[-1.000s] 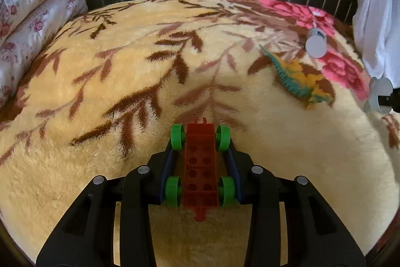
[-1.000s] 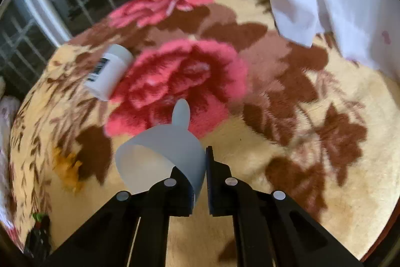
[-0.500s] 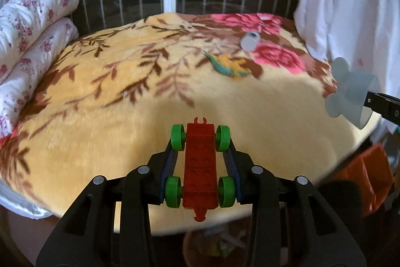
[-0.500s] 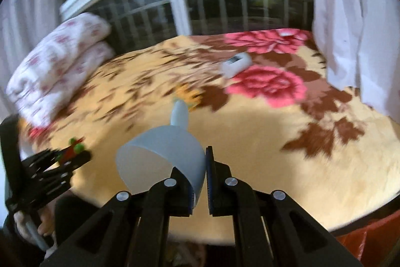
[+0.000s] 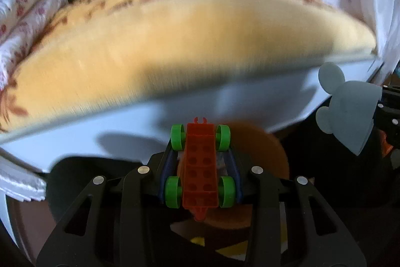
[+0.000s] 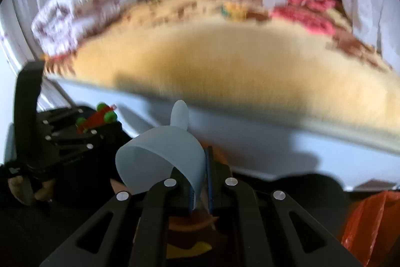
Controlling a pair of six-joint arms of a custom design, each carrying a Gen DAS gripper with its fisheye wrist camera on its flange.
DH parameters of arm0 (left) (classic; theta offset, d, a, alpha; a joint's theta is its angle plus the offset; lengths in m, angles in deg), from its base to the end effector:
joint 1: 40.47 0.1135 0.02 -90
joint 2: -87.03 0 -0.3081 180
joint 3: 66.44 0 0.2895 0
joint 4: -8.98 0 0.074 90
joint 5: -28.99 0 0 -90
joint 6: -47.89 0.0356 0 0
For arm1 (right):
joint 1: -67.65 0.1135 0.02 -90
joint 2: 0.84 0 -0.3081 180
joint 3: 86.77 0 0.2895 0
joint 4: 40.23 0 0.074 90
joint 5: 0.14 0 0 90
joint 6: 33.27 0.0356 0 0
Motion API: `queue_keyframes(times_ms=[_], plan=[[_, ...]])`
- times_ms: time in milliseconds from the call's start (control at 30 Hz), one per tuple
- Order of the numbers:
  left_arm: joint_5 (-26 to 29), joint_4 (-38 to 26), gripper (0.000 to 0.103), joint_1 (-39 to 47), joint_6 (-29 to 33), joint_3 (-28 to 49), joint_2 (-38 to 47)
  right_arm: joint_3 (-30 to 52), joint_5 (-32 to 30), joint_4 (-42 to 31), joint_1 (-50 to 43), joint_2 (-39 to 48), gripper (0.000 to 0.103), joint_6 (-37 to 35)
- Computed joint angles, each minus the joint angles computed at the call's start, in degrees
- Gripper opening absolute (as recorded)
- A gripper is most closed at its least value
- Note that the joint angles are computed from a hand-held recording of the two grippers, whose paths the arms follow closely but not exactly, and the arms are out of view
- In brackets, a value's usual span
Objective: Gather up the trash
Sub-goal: 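Drop the toy car and plastic cup into the orange bucket with both tools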
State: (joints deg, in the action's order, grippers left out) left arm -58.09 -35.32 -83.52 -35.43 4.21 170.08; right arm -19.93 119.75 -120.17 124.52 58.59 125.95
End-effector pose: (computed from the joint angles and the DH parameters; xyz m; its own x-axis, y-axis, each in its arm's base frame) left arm 0.2367 -0.2236 0.2656 -0.5249 0.6494 -0.5502 0.7685 0.6395 0.0216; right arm 0.1143 0.1426 0.3161 -0.7873 0.2768 -0.5509 0.2588 0.9594 0.1120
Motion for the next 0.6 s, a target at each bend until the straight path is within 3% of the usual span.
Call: queue_keyframes(times_ms=[267,600], plan=[[0.52,-2.57,0.037,-0.29,-0.4,0.52,8.61,-8.91,-9.9,10.34,-4.83,4.61,0.008,-3.33],[1.19,-4.72,0.037,0.4,0.32,2.85,13.03,-10.57,-15.51,15.49,-8.78,8.14,0.008,-8.26]])
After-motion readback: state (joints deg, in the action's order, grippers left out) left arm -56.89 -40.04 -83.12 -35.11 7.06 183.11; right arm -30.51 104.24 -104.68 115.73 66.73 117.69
